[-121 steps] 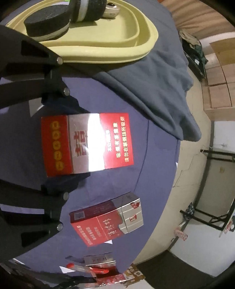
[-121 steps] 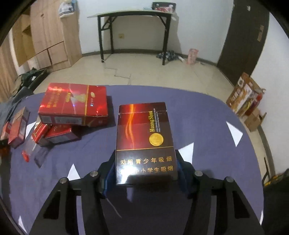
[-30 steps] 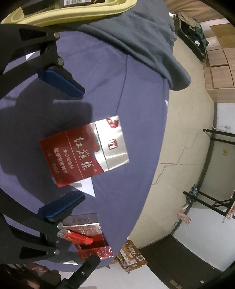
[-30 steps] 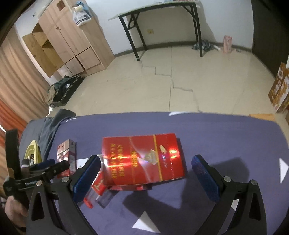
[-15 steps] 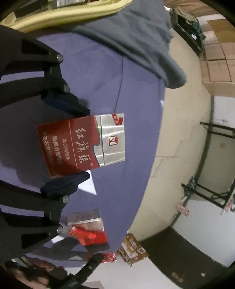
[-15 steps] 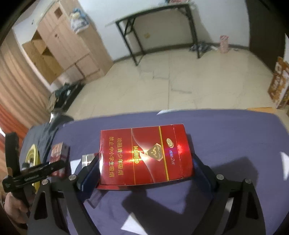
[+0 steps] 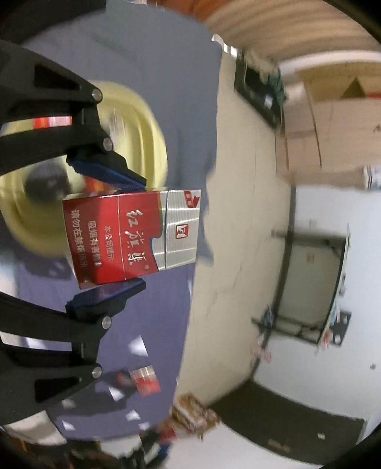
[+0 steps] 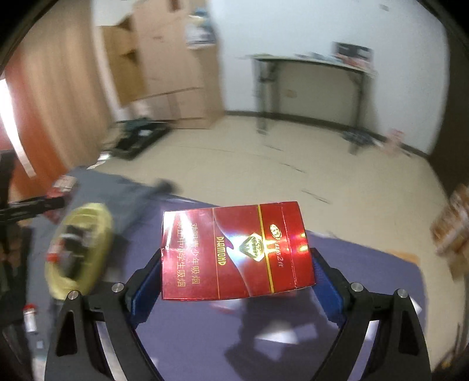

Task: Organize rigid objects
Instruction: 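Release both red packs into the yellow tray with both tools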

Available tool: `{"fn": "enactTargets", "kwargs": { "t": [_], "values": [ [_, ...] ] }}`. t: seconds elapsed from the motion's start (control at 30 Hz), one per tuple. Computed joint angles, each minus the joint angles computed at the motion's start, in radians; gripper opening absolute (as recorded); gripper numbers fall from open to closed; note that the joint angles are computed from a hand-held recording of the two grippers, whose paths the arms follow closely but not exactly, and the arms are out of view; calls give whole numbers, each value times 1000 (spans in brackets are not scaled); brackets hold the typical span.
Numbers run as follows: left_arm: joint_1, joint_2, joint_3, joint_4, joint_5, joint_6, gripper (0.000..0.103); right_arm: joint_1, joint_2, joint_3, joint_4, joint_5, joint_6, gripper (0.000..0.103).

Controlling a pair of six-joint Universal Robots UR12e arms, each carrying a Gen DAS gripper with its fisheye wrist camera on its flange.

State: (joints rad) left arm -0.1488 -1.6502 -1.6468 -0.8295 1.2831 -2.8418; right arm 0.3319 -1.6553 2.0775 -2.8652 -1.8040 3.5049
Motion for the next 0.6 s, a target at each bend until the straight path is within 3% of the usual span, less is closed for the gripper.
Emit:
{"fn": "enactTargets", "kwargs": {
  "t": [0.1, 0.23, 0.37, 0.6],
  "values": [
    [86, 36, -16, -1, -8, 27, 63, 66, 35, -76, 13, -4, -70, 91],
    [169, 64, -36, -10, -63, -14, 63, 135, 71, -170, 57, -13, -126, 91],
    [202, 81, -65, -10, -95, -6, 63, 172, 95, -230, 120, -49, -161, 91],
    [228, 79, -87, -20, -107, 42, 63, 168, 148, -310, 201, -16, -188, 91]
  ]
}}
